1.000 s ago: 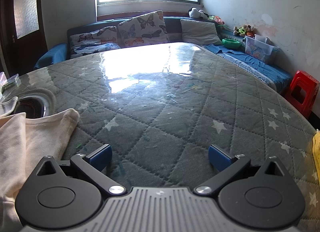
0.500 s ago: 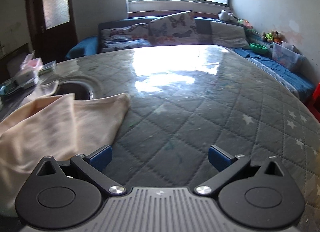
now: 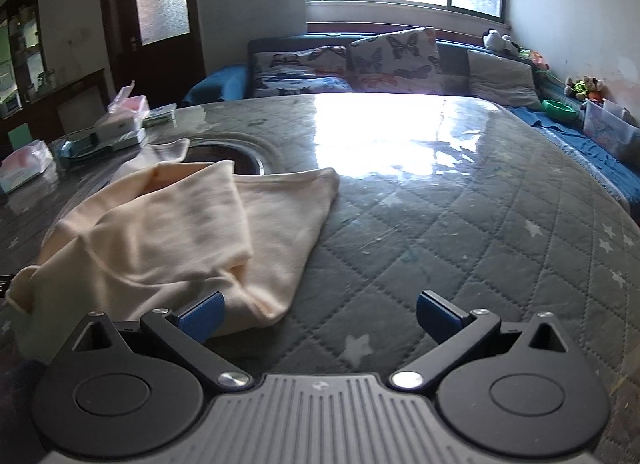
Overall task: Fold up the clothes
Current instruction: 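Move both tools toward the crumpled cream shirt on the mat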
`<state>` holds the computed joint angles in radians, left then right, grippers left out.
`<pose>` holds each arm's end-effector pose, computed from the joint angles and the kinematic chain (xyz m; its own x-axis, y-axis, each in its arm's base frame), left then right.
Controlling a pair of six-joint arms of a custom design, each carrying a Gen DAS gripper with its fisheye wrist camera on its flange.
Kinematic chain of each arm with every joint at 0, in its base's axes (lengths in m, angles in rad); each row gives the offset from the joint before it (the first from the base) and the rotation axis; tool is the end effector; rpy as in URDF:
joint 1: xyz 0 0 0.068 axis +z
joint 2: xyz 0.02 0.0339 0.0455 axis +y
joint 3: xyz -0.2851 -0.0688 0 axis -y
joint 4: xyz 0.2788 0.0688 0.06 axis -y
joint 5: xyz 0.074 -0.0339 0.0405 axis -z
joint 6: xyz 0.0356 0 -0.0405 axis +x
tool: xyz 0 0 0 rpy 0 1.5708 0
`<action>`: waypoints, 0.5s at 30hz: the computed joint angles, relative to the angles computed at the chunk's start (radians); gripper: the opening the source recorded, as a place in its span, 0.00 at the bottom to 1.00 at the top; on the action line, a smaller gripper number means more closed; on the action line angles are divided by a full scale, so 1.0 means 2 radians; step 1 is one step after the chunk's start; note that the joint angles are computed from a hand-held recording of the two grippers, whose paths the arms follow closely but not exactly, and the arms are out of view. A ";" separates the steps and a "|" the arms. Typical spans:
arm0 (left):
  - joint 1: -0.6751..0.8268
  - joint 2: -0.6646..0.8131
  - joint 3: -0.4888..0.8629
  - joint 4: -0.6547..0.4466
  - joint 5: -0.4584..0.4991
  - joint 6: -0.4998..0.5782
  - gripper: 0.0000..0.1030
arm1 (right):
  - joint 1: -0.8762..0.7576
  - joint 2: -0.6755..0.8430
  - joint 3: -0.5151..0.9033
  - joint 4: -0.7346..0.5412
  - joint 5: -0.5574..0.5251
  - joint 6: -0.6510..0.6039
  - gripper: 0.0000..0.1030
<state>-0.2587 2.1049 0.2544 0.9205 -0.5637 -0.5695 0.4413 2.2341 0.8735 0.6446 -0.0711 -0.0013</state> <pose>0.2060 -0.0348 -0.0091 -0.6027 -0.3120 -0.7344 -0.4958 0.8676 0.0384 0.3561 0.1710 0.0061 -0.5929 -0.2815 -0.7545 -0.4753 0.8787 0.0456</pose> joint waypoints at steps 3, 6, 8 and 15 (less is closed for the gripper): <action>-0.013 -0.006 -0.003 -0.009 -0.008 -0.010 1.00 | 0.003 -0.005 -0.009 0.005 -0.002 0.000 1.00; -0.027 -0.012 -0.006 -0.019 -0.015 -0.021 1.00 | 0.005 -0.011 -0.018 0.009 -0.004 0.000 1.00; -0.034 -0.017 -0.009 -0.021 -0.020 -0.027 1.00 | 0.007 -0.014 -0.024 0.013 -0.004 0.000 1.00; -0.062 -0.033 -0.013 -0.044 -0.035 -0.047 1.00 | 0.011 -0.024 -0.047 0.032 -0.008 0.002 1.00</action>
